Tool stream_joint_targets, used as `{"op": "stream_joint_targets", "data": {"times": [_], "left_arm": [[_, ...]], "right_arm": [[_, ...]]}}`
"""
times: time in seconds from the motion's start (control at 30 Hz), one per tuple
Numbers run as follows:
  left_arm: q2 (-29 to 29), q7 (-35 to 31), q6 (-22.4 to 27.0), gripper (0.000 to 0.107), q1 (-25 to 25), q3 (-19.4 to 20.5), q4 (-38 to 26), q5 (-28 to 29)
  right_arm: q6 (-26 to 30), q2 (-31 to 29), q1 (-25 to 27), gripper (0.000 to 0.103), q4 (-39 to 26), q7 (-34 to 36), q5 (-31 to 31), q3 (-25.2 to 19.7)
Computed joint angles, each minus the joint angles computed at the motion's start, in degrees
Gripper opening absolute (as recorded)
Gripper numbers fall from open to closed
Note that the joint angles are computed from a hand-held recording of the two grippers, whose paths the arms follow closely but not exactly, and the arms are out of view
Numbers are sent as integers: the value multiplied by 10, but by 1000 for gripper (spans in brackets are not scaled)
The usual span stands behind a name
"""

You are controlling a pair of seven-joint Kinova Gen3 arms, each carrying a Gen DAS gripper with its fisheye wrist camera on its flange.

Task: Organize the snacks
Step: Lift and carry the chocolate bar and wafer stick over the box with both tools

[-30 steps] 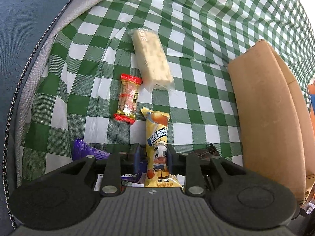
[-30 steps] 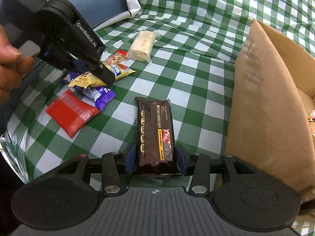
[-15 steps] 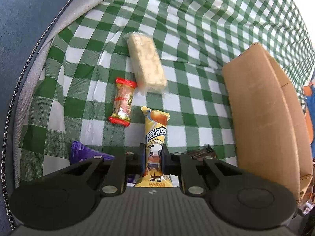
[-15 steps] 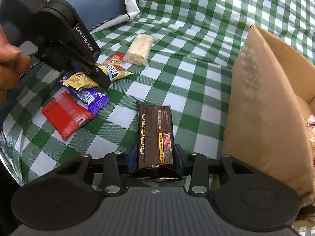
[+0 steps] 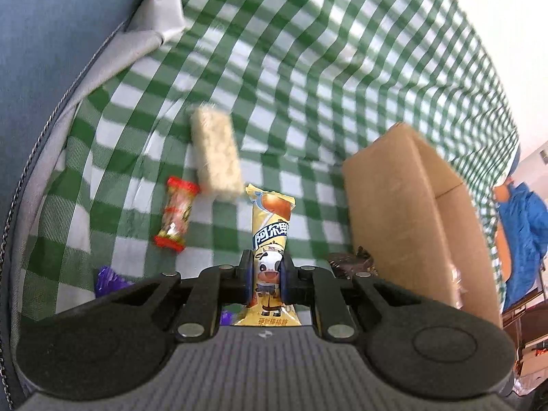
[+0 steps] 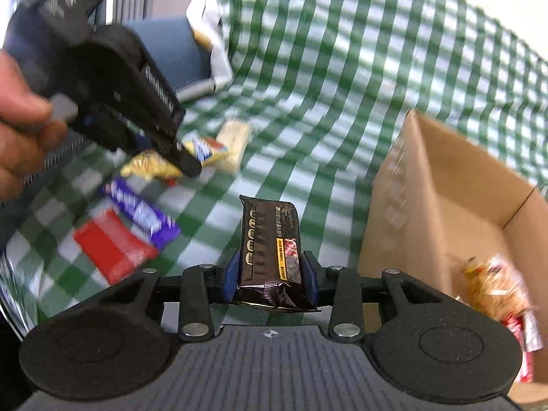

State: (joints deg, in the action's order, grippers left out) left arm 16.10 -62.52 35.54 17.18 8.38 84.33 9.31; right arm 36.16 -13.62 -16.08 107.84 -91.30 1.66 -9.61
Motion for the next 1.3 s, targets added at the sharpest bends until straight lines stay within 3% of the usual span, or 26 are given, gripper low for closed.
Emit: {"op": "stream_joint_targets", "data": {"times": [0.2,0.3,0.4,0.7,0.93,1.0,1.03,1.07,1.2,1.3], "left_arm": [[-55,79,-113,15,37,-24,68,-53],[-73,114,-155,15,45,-23,93,-69],[-84,106,-192,15,32,-2,113,-49],[-72,158,-248,15,90,-20,107,-93],[-51,188,-297,15,146,-57,100,-121],[-42,176,-312,15,133,-36,96,-107],[-38,168,-315,15,130,-29,94,-100],[-34,161,-317,15,130,-25,90,-95],[-18,131,-319,15,122,-3,75,-75],[-7,102,-318,15,86,45,66,-55]], "right_arm": [[-35,-25,11,40,1,13,5,16],[-31,-35,21,40,-8,20,-1,31],[-34,-42,24,40,-21,51,-18,65],[-72,-31,59,40,-39,183,-53,165],[-56,-13,126,39,-31,181,-94,192],[-66,-21,128,33,-19,198,-101,198],[-68,-23,131,19,-15,204,-99,197],[-73,-24,138,16,-11,205,-93,191],[-73,-27,146,15,-3,219,-95,201],[-65,-19,163,15,-7,208,-82,187]]}}
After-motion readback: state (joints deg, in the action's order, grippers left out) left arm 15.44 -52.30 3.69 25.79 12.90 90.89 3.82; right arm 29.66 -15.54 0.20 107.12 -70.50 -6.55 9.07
